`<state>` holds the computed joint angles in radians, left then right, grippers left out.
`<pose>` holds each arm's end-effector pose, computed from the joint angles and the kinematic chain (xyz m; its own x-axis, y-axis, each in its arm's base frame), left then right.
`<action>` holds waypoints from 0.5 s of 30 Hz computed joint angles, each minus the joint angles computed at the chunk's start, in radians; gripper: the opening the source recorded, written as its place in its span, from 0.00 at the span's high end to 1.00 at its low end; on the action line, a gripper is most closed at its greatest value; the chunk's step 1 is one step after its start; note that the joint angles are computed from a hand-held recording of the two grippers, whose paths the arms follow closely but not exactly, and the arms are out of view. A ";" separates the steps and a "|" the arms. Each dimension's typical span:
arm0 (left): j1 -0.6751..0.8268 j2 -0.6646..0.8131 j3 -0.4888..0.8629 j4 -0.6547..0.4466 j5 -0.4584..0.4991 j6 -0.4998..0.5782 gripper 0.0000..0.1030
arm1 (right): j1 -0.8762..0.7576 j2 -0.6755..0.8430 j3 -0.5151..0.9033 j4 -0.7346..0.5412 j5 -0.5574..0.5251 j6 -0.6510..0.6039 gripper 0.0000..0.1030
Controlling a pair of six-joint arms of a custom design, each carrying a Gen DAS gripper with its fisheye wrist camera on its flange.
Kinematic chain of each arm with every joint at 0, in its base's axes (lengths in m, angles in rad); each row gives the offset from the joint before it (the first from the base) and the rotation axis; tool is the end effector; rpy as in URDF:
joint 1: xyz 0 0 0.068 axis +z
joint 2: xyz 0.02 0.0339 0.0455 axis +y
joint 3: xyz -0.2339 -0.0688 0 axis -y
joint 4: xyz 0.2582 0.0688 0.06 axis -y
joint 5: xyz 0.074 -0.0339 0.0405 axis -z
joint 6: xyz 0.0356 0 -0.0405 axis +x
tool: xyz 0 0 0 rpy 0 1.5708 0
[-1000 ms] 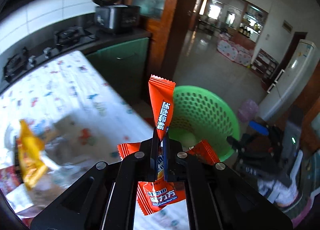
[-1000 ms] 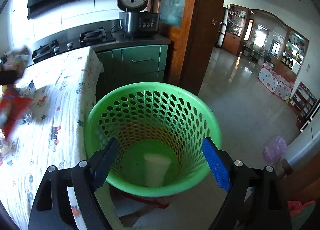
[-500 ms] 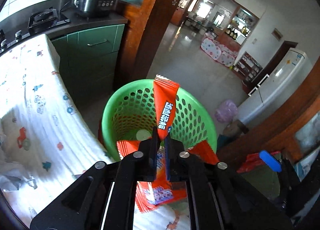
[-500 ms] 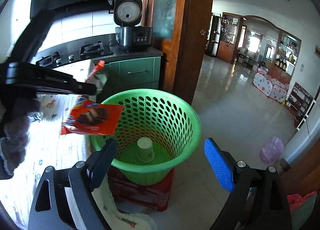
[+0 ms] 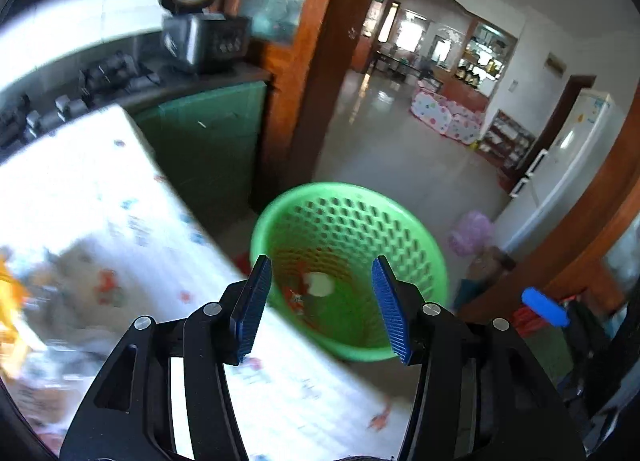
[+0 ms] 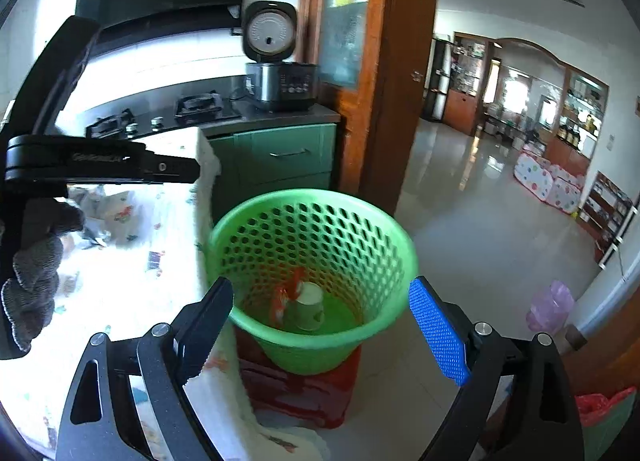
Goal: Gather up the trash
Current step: 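Carry cup and wrapper to the green basket and open both tools, then grasp crumpled plastic with the right tool while the left grasps a yellow snack bag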
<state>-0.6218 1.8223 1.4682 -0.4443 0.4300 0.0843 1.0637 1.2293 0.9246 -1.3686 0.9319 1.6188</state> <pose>0.3290 -0.2540 0.2306 -0.5156 0.4637 -0.7205 0.8122 0.5322 -0.2388 0.1203 0.1577 0.2189 -0.5373 0.2593 -0.8025 0.5095 0.8581 -0.0639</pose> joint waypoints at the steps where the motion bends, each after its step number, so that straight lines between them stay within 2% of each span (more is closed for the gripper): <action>1: 0.017 -0.040 -0.028 0.002 -0.017 0.018 0.49 | -0.009 -0.004 0.007 0.055 0.001 -0.058 0.16; 7: 0.157 -0.183 -0.083 -0.044 -0.034 0.099 0.49 | -0.094 0.028 0.044 0.397 -0.060 -0.413 0.16; 11: 0.251 -0.218 -0.066 -0.072 -0.046 0.154 0.49 | -0.109 0.146 0.136 0.522 -0.091 -0.576 0.16; 15: 0.328 -0.178 -0.005 -0.111 -0.057 0.177 0.49 | -0.141 0.269 0.225 0.653 -0.154 -0.734 0.16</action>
<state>-0.2942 1.6446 1.4636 -0.5556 0.3731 0.2614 0.9224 1.4983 1.1499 -0.7154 0.7783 0.8845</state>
